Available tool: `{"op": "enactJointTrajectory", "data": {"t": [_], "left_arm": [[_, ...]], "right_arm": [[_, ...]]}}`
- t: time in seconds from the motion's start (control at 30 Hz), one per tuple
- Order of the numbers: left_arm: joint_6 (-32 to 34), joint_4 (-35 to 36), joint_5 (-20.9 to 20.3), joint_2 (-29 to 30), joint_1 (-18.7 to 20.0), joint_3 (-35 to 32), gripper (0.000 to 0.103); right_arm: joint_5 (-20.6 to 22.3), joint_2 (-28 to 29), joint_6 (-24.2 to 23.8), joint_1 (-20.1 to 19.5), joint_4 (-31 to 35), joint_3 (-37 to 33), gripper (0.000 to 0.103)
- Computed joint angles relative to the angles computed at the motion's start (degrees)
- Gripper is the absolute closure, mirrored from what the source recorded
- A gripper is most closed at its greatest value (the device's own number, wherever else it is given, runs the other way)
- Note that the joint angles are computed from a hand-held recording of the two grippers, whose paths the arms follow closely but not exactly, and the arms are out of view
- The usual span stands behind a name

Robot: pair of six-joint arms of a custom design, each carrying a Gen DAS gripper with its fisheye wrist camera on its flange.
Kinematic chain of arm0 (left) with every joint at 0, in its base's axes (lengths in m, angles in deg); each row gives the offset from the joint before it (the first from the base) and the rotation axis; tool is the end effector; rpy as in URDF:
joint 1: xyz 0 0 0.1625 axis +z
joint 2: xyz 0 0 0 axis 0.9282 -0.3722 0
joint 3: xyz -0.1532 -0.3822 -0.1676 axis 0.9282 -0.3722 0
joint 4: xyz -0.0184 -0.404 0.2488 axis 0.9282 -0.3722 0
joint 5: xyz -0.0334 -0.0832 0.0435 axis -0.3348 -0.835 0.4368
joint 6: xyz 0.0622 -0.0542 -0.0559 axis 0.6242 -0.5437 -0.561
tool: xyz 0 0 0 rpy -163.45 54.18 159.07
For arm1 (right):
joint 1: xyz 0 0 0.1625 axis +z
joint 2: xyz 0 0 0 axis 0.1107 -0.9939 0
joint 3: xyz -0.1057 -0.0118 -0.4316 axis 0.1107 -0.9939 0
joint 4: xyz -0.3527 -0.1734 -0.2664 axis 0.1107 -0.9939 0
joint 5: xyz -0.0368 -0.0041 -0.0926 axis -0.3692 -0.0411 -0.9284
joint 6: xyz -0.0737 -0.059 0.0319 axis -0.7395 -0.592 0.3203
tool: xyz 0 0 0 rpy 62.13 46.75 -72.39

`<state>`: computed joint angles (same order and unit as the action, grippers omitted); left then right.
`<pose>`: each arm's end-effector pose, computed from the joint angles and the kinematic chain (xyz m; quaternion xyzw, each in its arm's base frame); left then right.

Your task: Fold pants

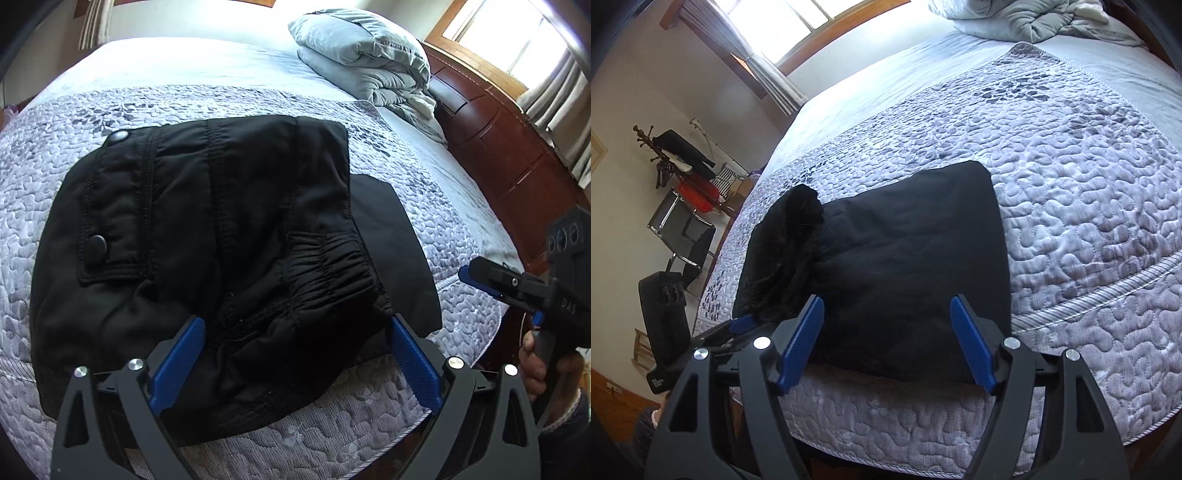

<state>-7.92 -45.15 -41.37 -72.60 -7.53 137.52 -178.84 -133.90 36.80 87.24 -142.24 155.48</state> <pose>-0.2513 -0.7535 0.1780 0.3495 0.9313 -0.0656 0.0786 0.1229 -0.6063 0.1808 -0.0692 -0.8723 0.4308 0.2206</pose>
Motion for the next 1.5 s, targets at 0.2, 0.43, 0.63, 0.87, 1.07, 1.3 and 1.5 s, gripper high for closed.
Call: {"op": "enactJointTrajectory", "data": {"t": [0.2, 0.43, 0.63, 0.87, 1.07, 1.3, 1.5], "left_arm": [[-3.8, 2.0, -5.8, -1.8, 1.5, -0.2, 0.005], [-9.5, 1.6, -13.7, -5.8, 6.3, -0.8, 0.004], [-12.6, -3.4, -1.7, -8.1, 8.2, 0.3, 0.004], [-16.6, -3.2, -2.1, -8.9, 11.0, 0.3, 0.004], [-16.8, -2.0, -3.1, -8.0, 11.7, 0.2, 0.005], [-17.3, 0.3, -4.2, -6.5, 12.1, -1.2, 0.004], [-17.9, 1.8, -4.6, -6.1, 12.4, -1.7, 0.004]], "right_arm": [[3.3, 0.3, 2.1, -0.5, 1.9, -0.8, 0.027], [12.2, 0.6, 6.5, -1.8, 5.0, -2.4, 0.021], [18.8, 2.4, 8.9, -3.1, 10.1, -5.7, 0.019], [25.3, 4.2, 14.3, -5.6, 12.2, -7.4, 0.016], [29.4, 5.2, 14.9, -6.4, 14.7, -9.1, 0.015], [29.6, 7.4, 14.5, -5.8, 21.2, -14.5, 0.013], [30.3, 9.5, 14.0, -5.6, 23.6, -17.5, 0.013]]}}
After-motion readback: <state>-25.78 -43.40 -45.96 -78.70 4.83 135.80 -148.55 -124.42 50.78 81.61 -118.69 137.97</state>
